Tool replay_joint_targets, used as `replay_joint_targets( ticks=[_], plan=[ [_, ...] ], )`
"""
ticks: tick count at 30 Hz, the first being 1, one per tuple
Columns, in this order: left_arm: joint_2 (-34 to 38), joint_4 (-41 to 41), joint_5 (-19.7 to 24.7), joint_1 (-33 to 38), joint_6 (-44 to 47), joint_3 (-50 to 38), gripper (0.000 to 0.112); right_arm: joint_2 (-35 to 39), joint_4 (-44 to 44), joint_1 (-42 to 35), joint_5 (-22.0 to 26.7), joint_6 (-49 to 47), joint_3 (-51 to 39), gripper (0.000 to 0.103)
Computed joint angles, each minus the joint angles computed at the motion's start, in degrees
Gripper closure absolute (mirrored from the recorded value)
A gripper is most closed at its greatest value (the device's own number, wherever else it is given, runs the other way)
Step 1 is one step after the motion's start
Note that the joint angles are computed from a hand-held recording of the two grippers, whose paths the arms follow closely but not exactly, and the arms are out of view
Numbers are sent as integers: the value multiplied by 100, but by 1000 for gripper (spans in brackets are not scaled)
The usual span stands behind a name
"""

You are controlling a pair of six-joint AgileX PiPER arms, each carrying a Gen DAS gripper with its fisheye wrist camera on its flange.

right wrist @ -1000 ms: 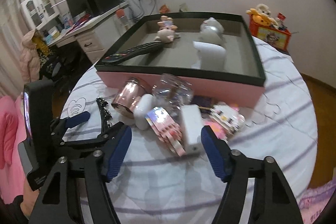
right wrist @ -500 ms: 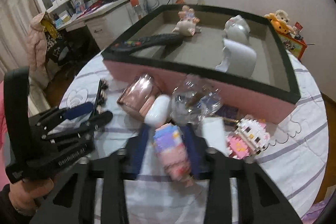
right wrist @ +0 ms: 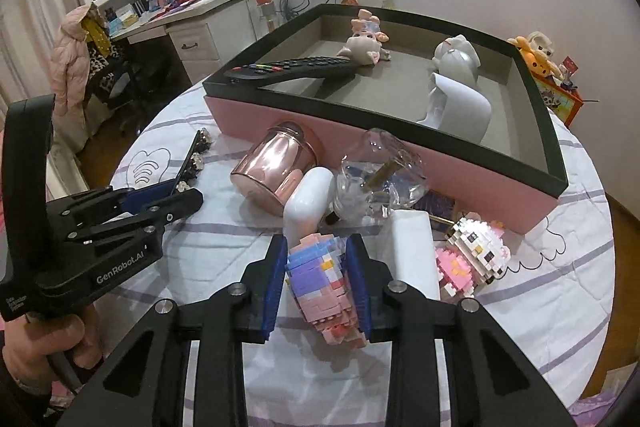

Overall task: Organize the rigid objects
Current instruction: 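Carry the hair clip and pink block figure into the tray box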

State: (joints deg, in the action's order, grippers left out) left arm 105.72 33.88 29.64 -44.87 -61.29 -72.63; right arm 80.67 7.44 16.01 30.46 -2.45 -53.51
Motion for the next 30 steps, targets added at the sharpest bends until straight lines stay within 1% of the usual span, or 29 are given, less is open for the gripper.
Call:
replay_joint_targets(
  ticks=[4,8,10,11,12,13,14,16,18,21,25,26,28,30],
  plan=[
    [-64,-82,-48,12,91,65,86,-3,-596,257,66,500,-27,72],
    [-126,-84,-102,-5,94,155,86,-92,-747,345,-37,586,100,71],
    [-141,-59,-109,-27,77,179,86,-88,-900,395,-4,696,84,70],
    [-162,-88,-138,-22,99,205,86,-88,-1022,437,36,798,68,68],
    [-177,-108,-151,-20,117,221,86,-39,-1152,483,160,921,28,62],
    [-186,-107,-154,-17,127,235,86,56,-1189,498,264,951,-6,52],
    [-188,-93,-161,-16,124,248,86,116,-1228,506,240,948,36,49],
    [-189,-10,-167,-31,62,281,86,58,-930,385,-74,796,253,48],
    [-175,6,-148,-39,59,260,86,17,-558,236,-159,590,308,48],
    [-214,-78,-215,-12,142,299,87,-26,-206,106,-96,280,291,49],
    [-319,-92,-318,-13,116,419,87,-189,734,-152,-64,-495,397,49],
    [-346,-95,-334,-23,114,440,87,-229,852,-183,-29,-607,415,49],
    [-413,-82,-351,-55,102,480,87,-299,786,-135,-24,-499,441,49],
    [-508,-33,-354,-90,56,524,87,-393,1024,-197,21,-681,460,49]
  ],
)
